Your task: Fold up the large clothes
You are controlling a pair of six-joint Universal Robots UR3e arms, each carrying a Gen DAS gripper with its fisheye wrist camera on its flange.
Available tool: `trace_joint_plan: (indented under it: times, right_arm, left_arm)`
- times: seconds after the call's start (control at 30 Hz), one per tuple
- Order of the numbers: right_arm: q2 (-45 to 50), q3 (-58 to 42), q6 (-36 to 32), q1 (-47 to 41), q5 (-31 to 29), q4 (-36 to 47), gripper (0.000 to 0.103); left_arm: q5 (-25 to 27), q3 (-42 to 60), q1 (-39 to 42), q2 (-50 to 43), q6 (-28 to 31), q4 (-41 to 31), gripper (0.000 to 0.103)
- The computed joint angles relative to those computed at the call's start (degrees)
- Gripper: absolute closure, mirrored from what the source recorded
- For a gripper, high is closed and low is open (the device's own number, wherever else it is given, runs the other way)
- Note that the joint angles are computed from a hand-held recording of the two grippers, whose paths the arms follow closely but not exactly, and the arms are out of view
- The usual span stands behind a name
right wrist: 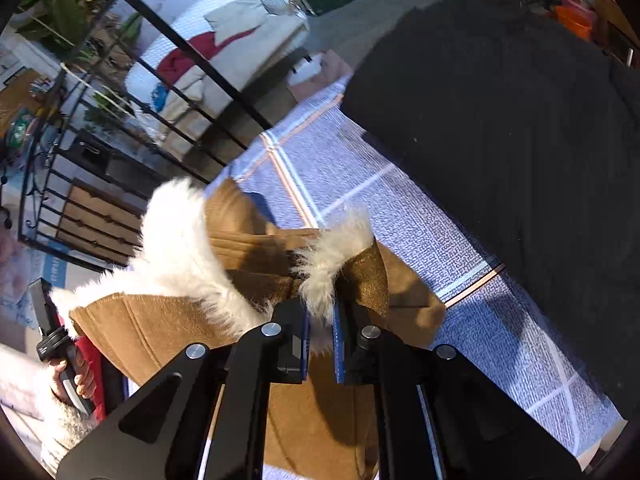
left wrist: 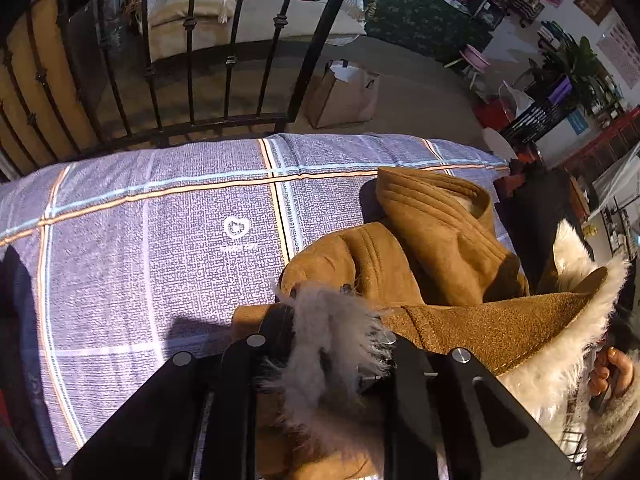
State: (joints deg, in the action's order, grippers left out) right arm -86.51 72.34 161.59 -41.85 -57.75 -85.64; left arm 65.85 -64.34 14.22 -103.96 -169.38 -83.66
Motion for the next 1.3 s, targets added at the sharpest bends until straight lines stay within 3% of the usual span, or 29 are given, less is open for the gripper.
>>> trace_joint_plan:
  times: [0.1, 0.23, 0.27, 0.3, 0.33, 0.4, 0.5, 0.57, 0.63, 0.7, 0.8, 0.9, 0.97, 1.03, 1.13, 1.3]
  right_arm:
    - [0.79, 3.37, 1.93, 0.62, -0.17, -3.93, 0.094]
    - [1.75, 4.91, 3.31, -1.2, 3.54, -3.41, 0.093]
    - [2.06, 4.57, 2.98, -2.18, 5.36, -1.94, 0.092]
    - [2.15, 4.32, 1.89, -3.67, 7.31, 0.45, 0.091]
    - [2.26, 4.12, 0.9, -5.04, 9.06, 2.72, 0.091]
    - [2.39, 4.34, -1.16, -7.67, 12.76, 6.7, 0.09]
    - [2.91, 3.41, -2.37, -9.56, 16.39, 11.68, 0.086]
    - [3.31, 2.47, -4.03, -11.18, 19.99, 16.81, 0.077]
    - [2.29, 3.63, -5.17, -14.12, 25.81, 22.36, 0.041]
    - [-1.51, 6.45, -1.63, -16.85, 27.46, 20.24, 0.027]
    - [-6.21, 3.75, -3.48, -17.33, 22.93, 20.29, 0.027]
    - [-14.05, 2.53, -8.76, -13.17, 13.93, 16.34, 0.027]
    - [-20.92, 5.46, -13.2, -10.01, 9.56, 12.86, 0.021]
    - [-28.62, 11.22, -16.01, -4.8, 5.16, 7.36, 0.011]
    - [-34.14, 20.34, -12.27, 9.37, -5.09, -7.12, 0.011]
    - [-26.63, 24.71, -2.72, 27.61, -19.74, -20.6, 0.011]
  left_arm:
    - [-5.39, -4.43, 3.07, 0.2, -3.7, 2.65, 0.079]
    - [-10.13, 0.15, 6.36, -0.48, -3.95, -5.18, 0.073]
    - [-10.49, 0.63, 7.5, 0.58, -4.09, -5.84, 0.057]
    - [-9.65, -0.67, 8.71, 3.03, -5.07, -3.51, 0.033]
    - [-9.49, -2.55, 10.41, 5.88, -5.63, -0.94, 0.021]
    - [-12.5, -2.35, 15.59, 8.77, -4.2, -1.84, 0.02]
    - [-12.96, 0.98, 20.75, 11.31, -3.39, -6.31, 0.02]
    - [-14.45, 0.97, 23.32, 14.76, 0.9, -10.79, 0.02]
    - [-13.39, 0.07, 22.69, 17.81, 5.02, -12.8, 0.02]
    - [-10.18, -4.85, 19.88, 23.2, 8.89, -12.0, 0.019]
    - [-6.73, -17.1, 14.96, 33.27, 11.02, -7.05, 0.016]
    - [2.39, -26.88, 3.91, 38.7, 6.66, 3.39, 0.015]
    - [9.77, -31.44, -5.19, 39.4, 2.3, 10.87, 0.015]
    - [13.91, -34.82, -11.09, 39.39, 1.14, 15.38, 0.013]
    - [20.36, -36.31, -18.81, 35.41, -1.65, 21.11, 0.012]
    - [27.96, -31.19, -25.21, 25.1, -4.42, 27.46, 0.011]
